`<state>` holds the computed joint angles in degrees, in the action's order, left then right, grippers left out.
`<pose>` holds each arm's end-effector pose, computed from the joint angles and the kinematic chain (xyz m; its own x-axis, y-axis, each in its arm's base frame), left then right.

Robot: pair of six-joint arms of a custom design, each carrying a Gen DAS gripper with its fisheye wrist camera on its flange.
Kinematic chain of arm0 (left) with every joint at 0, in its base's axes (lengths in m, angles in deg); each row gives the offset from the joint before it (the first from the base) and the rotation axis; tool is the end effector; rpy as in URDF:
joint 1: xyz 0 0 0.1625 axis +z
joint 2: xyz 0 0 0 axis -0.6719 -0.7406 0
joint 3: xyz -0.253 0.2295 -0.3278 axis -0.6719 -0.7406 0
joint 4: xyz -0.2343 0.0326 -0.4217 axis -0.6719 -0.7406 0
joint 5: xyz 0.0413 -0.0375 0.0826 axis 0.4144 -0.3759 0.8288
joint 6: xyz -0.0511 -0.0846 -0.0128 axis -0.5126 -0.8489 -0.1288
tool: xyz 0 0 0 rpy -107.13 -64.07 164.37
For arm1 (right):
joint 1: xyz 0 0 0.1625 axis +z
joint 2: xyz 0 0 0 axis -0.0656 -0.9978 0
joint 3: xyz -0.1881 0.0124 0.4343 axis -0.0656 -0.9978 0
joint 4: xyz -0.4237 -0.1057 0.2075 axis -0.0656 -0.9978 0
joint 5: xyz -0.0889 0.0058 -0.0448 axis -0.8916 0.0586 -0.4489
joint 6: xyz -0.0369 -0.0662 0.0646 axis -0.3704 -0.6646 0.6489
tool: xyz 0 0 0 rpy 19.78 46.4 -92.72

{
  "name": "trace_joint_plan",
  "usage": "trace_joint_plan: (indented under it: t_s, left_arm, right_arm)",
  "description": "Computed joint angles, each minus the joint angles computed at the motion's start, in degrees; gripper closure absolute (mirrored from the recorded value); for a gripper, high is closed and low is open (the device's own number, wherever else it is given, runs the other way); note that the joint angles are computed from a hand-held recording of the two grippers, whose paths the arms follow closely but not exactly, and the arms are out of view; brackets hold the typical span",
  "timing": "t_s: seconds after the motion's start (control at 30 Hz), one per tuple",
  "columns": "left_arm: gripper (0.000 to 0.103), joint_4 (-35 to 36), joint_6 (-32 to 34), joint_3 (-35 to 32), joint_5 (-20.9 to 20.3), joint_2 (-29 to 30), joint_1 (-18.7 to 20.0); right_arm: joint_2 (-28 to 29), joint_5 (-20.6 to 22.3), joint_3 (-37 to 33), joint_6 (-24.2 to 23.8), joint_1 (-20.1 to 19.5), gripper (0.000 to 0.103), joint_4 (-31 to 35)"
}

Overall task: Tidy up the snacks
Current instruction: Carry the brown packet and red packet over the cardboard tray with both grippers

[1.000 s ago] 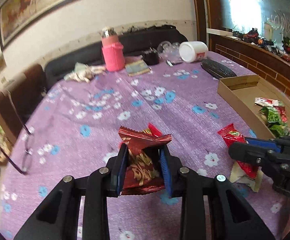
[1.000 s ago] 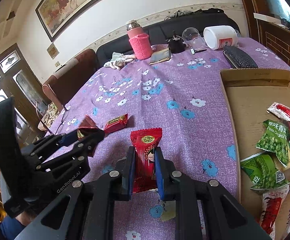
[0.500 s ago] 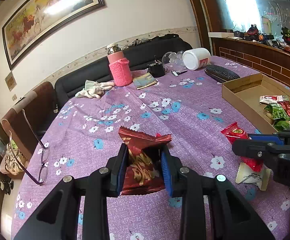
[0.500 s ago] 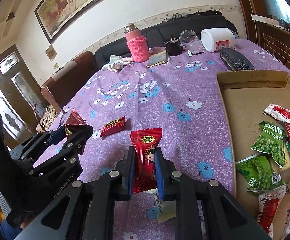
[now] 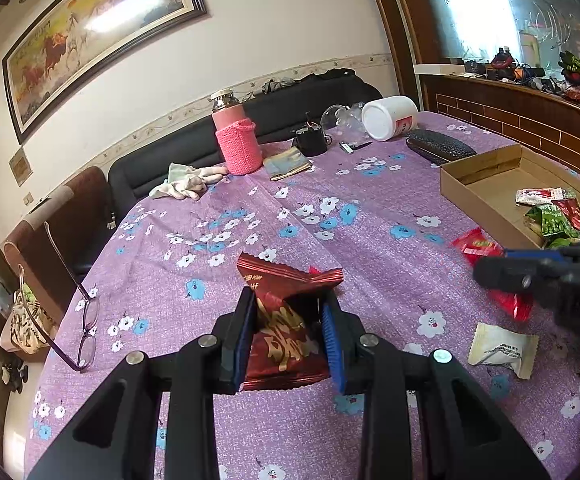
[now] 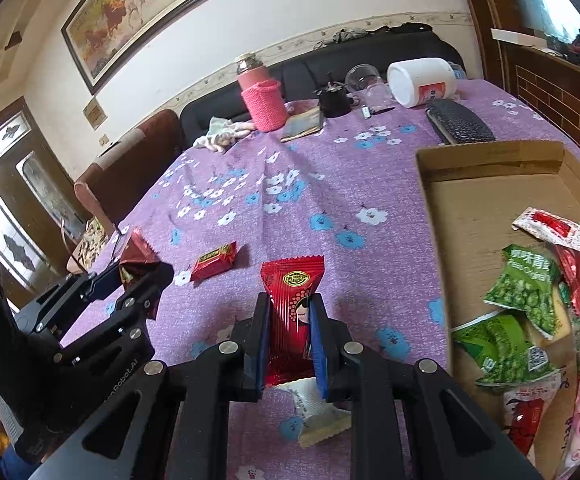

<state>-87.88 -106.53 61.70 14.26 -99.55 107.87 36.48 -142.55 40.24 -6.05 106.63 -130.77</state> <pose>-0.0818 -0.7186 0.2312 -0.4759 -0.2136 -0.8531 0.6151 0.6125 -0.4965 0.3072 -0.7929 0.0004 -0.8115 -0.5161 0.2739 -0.5843 0.7167 -0.3808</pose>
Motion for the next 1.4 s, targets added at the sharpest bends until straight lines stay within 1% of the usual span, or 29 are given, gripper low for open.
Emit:
trace_joint_plan:
  t_s: [0.1, 0.17, 0.27, 0.33, 0.37, 0.43, 0.47, 0.57, 0.7, 0.8, 0.93, 1.0, 1.07, 1.2, 1.3, 1.4]
  left_arm:
    - [0.072, 1.9, -1.5, -0.6, 0.4, 0.3, 0.0]
    - [0.072, 6.0, -5.0, -1.6, 2.1, 0.6, 0.0]
    - [0.072, 15.5, -13.2, -4.4, 6.0, 1.5, 0.4]
    - [0.072, 18.8, -15.8, -5.5, 7.1, 2.1, 0.3]
    - [0.072, 19.7, -16.3, -6.1, 7.1, 2.6, 0.1]
    - [0.072, 23.3, -18.6, -7.5, 8.2, 3.5, -0.4]
    - [0.072, 25.8, -20.7, -8.6, 9.3, 4.1, -0.6]
    - [0.072, 31.8, -24.6, -12.1, 11.8, 6.5, -1.6]
    - [0.072, 38.3, -28.8, -17.7, 16.8, 10.6, -2.7]
    - [0.072, 40.1, -30.1, -20.6, 19.7, 13.7, -3.5]
    - [0.072, 42.9, -32.3, -24.1, 24.0, 17.9, -3.9]
    - [0.072, 44.4, -33.5, -25.7, 25.7, 19.9, -3.9]
    - [0.072, 44.3, -33.0, -25.8, 26.2, 20.8, -4.1]
    - [0.072, 42.6, -29.8, -24.7, 26.4, 21.1, -4.2]
    - [0.072, 43.3, -29.8, -25.1, 27.8, 21.5, -3.6]
    - [0.072, 42.6, -28.3, -24.6, 27.6, 21.4, -3.5]
  right_arm:
    - [-0.5, 0.5, -0.3, 1.6, -0.5, 0.084, -0.7]
    - [-0.8, 0.8, -0.4, 2.7, -0.9, 0.084, -1.6]
    - [-1.3, 0.1, -0.7, 4.8, -1.5, 0.084, -2.8]
    - [-2.0, 0.3, -1.0, 7.2, -2.2, 0.084, -2.9]
    - [-2.4, 0.2, -1.0, 8.4, -2.6, 0.084, -3.4]
    - [-3.0, -1.2, -1.1, 10.1, -3.1, 0.084, -4.9]
    - [-3.4, -1.5, -1.1, 11.2, -3.5, 0.084, -5.6]
    - [-4.6, -0.5, -1.1, 15.3, -4.9, 0.084, -6.4]
    - [-5.8, -0.7, -0.9, 19.1, -6.2, 0.084, -6.8]
    - [-6.0, -1.1, -1.4, 20.6, -6.7, 0.084, -6.6]
    - [-5.5, -3.6, -2.8, 21.6, -6.9, 0.084, -4.6]
    - [-5.6, -4.2, -3.1, 22.2, -7.1, 0.084, -3.6]
    - [-5.4, -4.8, -3.6, 22.5, -7.2, 0.084, -2.6]
    - [-4.9, -5.6, -4.6, 21.8, -7.1, 0.084, -0.3]
    - [-4.6, -7.3, -4.8, 20.8, -6.8, 0.084, -0.5]
    - [-4.6, -7.7, -4.8, 20.9, -6.8, 0.084, -0.5]
